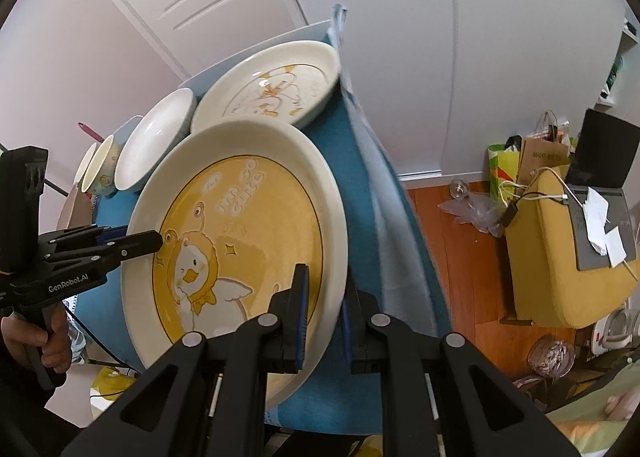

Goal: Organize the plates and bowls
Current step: 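Carry the yellow-centred plate toward the cream bowls and pink basin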

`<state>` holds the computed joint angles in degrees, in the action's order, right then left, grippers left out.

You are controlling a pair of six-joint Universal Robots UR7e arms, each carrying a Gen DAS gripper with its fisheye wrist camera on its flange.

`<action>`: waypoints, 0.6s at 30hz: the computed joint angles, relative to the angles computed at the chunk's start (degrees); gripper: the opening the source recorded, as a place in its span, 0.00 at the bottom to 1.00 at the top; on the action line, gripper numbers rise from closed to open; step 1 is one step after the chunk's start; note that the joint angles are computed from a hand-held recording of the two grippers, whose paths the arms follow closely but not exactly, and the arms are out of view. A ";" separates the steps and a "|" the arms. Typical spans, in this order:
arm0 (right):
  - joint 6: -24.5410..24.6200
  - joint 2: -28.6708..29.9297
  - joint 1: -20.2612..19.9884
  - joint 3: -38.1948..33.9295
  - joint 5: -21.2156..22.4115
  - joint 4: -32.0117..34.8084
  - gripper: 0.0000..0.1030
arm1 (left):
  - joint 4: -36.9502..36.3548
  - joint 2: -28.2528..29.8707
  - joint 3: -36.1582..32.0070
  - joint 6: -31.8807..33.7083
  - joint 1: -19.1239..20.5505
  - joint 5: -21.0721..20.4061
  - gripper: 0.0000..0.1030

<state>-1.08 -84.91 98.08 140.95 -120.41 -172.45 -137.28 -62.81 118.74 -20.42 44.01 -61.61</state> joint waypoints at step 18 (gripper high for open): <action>3.32 20.61 11.95 -14.13 4.66 4.68 0.13 | 13.60 -22.22 6.08 -7.23 4.87 8.58 0.21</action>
